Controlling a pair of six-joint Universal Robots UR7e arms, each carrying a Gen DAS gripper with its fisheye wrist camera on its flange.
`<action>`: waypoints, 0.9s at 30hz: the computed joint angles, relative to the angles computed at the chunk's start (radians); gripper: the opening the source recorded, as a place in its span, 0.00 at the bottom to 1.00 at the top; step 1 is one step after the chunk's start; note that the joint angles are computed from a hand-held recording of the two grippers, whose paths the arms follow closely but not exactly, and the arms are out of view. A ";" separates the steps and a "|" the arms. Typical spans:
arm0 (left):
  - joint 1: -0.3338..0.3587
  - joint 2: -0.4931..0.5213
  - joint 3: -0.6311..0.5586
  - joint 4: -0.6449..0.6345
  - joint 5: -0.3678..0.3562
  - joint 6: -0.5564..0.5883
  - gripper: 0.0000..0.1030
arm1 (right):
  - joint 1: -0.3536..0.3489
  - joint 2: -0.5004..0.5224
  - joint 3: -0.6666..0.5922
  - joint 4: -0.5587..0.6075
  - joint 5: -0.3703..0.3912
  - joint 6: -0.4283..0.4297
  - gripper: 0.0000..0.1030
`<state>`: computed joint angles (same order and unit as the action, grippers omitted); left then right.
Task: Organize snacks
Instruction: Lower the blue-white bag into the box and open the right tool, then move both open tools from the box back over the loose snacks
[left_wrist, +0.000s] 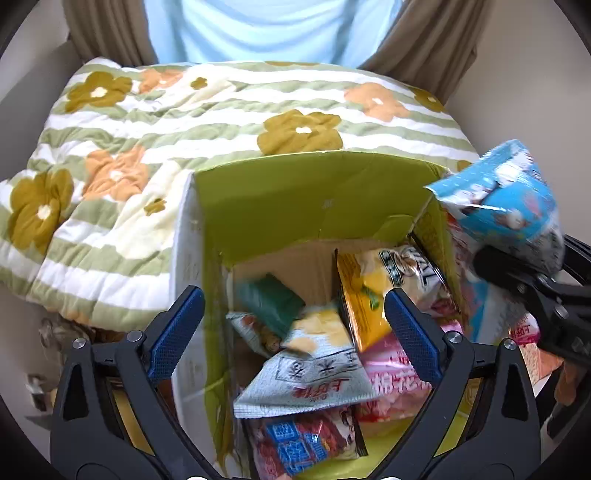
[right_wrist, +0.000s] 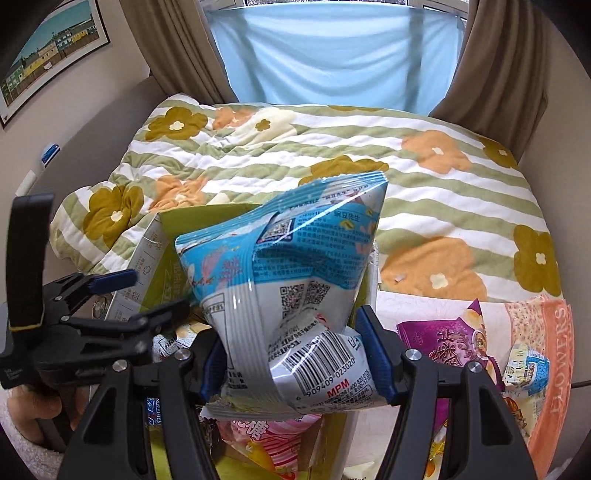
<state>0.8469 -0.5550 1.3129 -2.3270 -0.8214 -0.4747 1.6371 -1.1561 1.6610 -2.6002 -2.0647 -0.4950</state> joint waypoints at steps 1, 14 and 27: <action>-0.005 -0.011 0.017 0.000 0.003 -0.016 0.95 | 0.001 0.001 0.001 -0.001 -0.002 -0.005 0.59; -0.052 -0.114 0.195 -0.043 0.021 -0.162 0.95 | 0.015 0.076 -0.062 0.089 0.011 -0.030 0.59; -0.081 -0.161 0.280 -0.030 0.019 -0.250 0.95 | 0.019 0.033 0.022 0.021 0.118 -0.092 0.96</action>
<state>0.7658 -0.7163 1.5927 -2.3572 -0.8026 -0.7252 1.6561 -1.1230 1.6833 -2.5790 -1.9463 -0.5869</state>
